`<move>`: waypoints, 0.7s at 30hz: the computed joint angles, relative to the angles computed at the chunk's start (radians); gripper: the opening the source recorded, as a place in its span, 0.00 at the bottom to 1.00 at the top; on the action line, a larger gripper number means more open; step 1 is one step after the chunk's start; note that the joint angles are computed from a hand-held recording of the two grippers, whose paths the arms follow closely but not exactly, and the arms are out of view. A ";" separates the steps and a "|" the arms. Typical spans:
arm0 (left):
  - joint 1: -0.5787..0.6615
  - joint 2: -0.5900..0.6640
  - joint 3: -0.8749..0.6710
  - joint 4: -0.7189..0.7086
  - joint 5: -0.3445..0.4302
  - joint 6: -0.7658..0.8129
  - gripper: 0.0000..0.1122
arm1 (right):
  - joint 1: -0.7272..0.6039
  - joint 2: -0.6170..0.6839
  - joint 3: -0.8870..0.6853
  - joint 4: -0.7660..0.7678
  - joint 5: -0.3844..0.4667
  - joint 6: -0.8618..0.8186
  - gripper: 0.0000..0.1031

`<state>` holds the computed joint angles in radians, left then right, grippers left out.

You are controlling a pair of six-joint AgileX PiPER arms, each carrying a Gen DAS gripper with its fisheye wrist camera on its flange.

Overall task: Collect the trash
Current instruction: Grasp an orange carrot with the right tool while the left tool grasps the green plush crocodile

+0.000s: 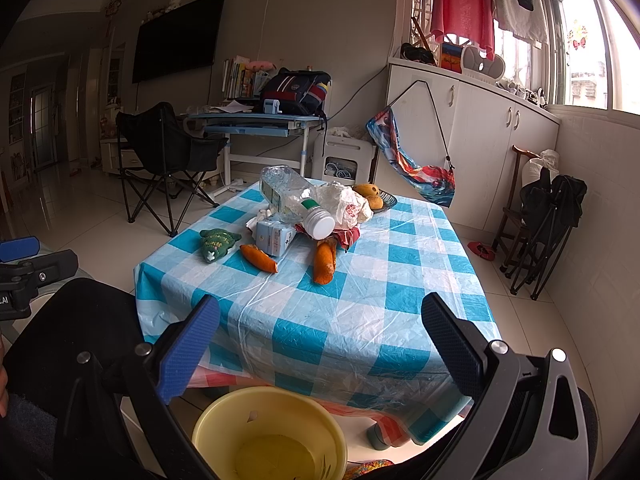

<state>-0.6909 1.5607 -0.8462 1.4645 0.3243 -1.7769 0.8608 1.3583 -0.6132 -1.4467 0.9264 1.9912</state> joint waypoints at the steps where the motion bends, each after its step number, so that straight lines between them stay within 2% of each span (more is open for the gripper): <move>1: 0.001 0.000 0.000 0.001 0.000 -0.001 0.85 | 0.001 0.002 -0.002 0.000 0.001 0.001 0.94; 7: 0.024 0.002 0.006 0.059 -0.016 -0.052 0.85 | 0.000 -0.004 -0.003 -0.002 -0.005 0.004 0.94; 10: 0.077 0.000 0.005 0.090 -0.057 -0.093 0.85 | -0.026 -0.017 -0.003 -0.035 -0.067 0.016 0.94; 12: 0.104 -0.002 0.007 0.132 -0.080 -0.138 0.85 | -0.076 -0.017 -0.012 -0.047 -0.132 0.009 0.94; 16: 0.124 0.021 -0.017 0.140 -0.106 -0.140 0.85 | -0.218 0.016 -0.057 -0.062 -0.323 -0.023 0.94; 20: 0.154 0.097 -0.110 -0.043 -0.151 0.051 0.85 | -0.331 0.112 -0.170 -0.046 -0.494 -0.162 0.91; 21: 0.160 0.119 -0.140 -0.116 -0.155 0.127 0.85 | -0.360 0.145 -0.205 -0.022 -0.539 -0.219 0.82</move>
